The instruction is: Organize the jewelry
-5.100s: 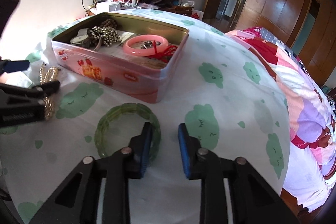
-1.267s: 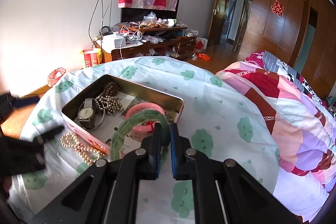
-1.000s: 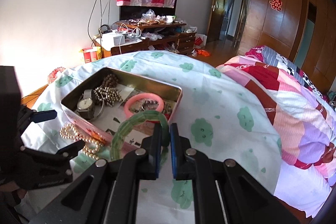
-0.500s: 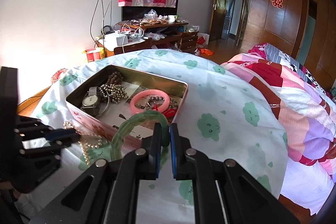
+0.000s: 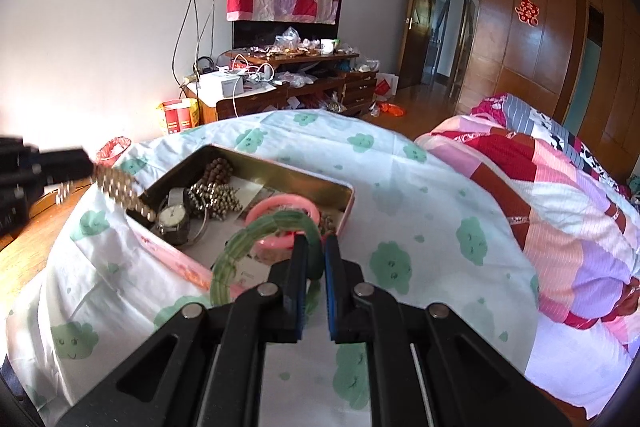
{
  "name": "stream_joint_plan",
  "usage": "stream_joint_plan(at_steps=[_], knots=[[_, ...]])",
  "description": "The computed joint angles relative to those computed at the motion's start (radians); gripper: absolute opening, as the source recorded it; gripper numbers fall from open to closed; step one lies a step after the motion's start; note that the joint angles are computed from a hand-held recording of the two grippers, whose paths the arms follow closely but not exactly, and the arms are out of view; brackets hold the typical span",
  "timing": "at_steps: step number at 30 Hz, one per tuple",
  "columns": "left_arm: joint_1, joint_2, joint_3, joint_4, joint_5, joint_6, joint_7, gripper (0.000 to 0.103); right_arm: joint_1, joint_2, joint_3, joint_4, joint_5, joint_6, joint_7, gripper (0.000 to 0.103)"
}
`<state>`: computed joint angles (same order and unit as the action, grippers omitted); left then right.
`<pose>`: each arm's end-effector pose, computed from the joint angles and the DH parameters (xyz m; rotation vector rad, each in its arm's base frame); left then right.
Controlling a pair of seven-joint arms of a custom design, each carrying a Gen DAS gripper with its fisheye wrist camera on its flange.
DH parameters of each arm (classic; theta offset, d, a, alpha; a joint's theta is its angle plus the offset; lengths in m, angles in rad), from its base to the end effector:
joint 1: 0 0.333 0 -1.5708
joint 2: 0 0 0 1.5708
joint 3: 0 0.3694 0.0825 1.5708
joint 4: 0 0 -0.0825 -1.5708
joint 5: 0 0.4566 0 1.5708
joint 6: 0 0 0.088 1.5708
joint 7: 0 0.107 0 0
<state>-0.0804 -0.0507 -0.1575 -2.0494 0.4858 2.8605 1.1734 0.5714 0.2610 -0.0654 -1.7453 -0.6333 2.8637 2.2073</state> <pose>0.6246 -0.1797 0.5824 -1.4463 1.8647 -0.7563 0.6443 0.4003 0.5374 -1.9516 1.2731 -0.7494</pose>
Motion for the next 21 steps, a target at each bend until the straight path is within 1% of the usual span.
stream_joint_plan(at_steps=[4, 6, 11, 14, 16, 18, 19, 20, 21], knots=[[-0.003, 0.058, -0.003, 0.072, 0.060, -0.018, -0.051, 0.005, -0.003, 0.031, -0.001, 0.053, 0.013, -0.011, -0.020, 0.010], [-0.012, 0.095, 0.002, 0.110, 0.124, -0.035, -0.102, 0.005, -0.007, 0.053, 0.005, 0.083, 0.042, -0.020, -0.050, 0.010], [-0.034, 0.164, 0.019, 0.168, 0.144, -0.056, -0.133, 0.006, 0.009, 0.109, -0.006, 0.150, 0.086, -0.040, -0.098, 0.010], [-0.048, 0.192, 0.036, 0.188, 0.181, -0.061, -0.184, 0.006, -0.009, 0.143, 0.019, 0.180, 0.163, -0.043, -0.178, 0.010], [-0.056, 0.201, 0.041, 0.195, 0.201, -0.074, -0.192, 0.006, -0.005, 0.160, 0.014, 0.189, 0.200, -0.027, -0.204, 0.014], [-0.060, 0.207, 0.038, 0.201, 0.198, -0.096, -0.175, 0.008, -0.001, 0.164, 0.009, 0.186, 0.236, -0.019, -0.226, 0.025], [-0.064, 0.206, 0.042, 0.200, 0.210, -0.100, -0.184, 0.015, 0.003, 0.166, 0.005, 0.186, 0.250, -0.019, -0.235, 0.028], [-0.069, 0.204, 0.046, 0.197, 0.229, -0.105, -0.203, 0.031, 0.012, 0.164, -0.006, 0.180, 0.254, -0.016, -0.233, 0.038], [-0.073, 0.199, 0.051, 0.193, 0.250, -0.107, -0.226, 0.043, 0.021, 0.161, -0.016, 0.175, 0.256, -0.014, -0.230, 0.047]])
